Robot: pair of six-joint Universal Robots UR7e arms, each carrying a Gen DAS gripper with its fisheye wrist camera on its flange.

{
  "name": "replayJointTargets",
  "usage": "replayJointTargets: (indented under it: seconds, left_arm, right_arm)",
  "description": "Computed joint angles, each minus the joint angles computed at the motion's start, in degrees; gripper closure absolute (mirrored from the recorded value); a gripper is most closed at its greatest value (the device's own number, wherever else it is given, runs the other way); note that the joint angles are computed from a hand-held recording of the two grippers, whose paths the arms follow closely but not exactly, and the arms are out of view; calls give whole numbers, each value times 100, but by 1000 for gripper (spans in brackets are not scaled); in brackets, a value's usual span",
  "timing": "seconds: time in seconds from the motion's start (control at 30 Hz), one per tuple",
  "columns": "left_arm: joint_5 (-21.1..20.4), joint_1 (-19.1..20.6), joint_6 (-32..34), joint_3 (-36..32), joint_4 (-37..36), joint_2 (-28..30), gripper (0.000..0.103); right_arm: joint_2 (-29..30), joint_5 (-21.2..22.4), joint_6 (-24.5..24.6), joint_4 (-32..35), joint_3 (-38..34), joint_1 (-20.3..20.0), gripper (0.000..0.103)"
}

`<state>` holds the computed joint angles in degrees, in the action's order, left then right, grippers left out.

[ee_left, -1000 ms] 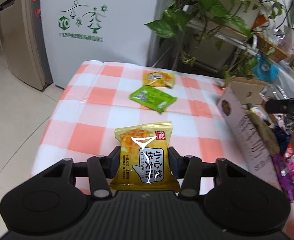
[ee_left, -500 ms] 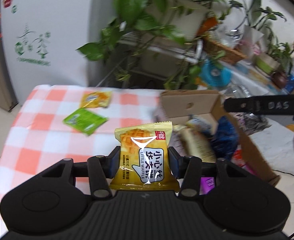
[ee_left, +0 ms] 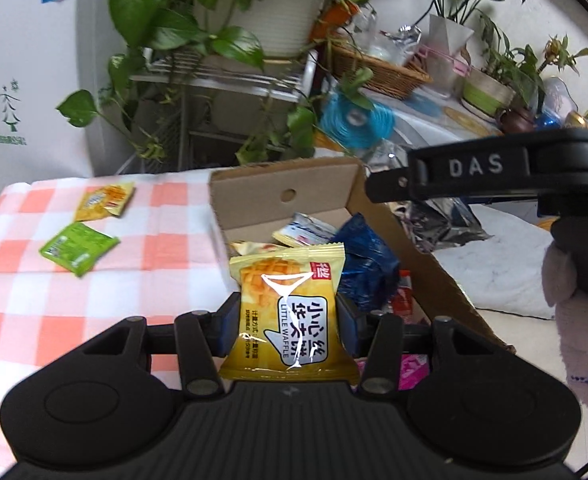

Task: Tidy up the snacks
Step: 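Open the left tool over the box while the right tool releases the silver bag into it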

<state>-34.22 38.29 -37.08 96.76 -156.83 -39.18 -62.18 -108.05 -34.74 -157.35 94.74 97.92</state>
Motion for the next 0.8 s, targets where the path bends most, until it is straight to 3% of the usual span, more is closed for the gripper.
replayJointTargets:
  seconds: [0.17,0.23,0.37,0.43,0.63,0.8]
  left_arm:
    - [-59,33,-90,-272,175,178,54]
    - [24,20,-138,-366,277,238,44]
    - [69,-12,-57,-413,259,273,38]
    - [145,-33,-90,-416,324,274,30]
    - [211,-43,-191,-375,543,195,29]
    - [323,-52,-193,-293,640,116,21]
  right_arm:
    - [6,-47,180,115,-65,-32,36]
    - [-2,-40,204,124,-65,-38,36]
    - [-42,105,232,56,-44,-52,35]
    - [-48,160,274,64,-52,-58,34]
    - [-29,155,267,-29,-42,-42,31]
    - [4,154,204,-56,-37,-7,29]
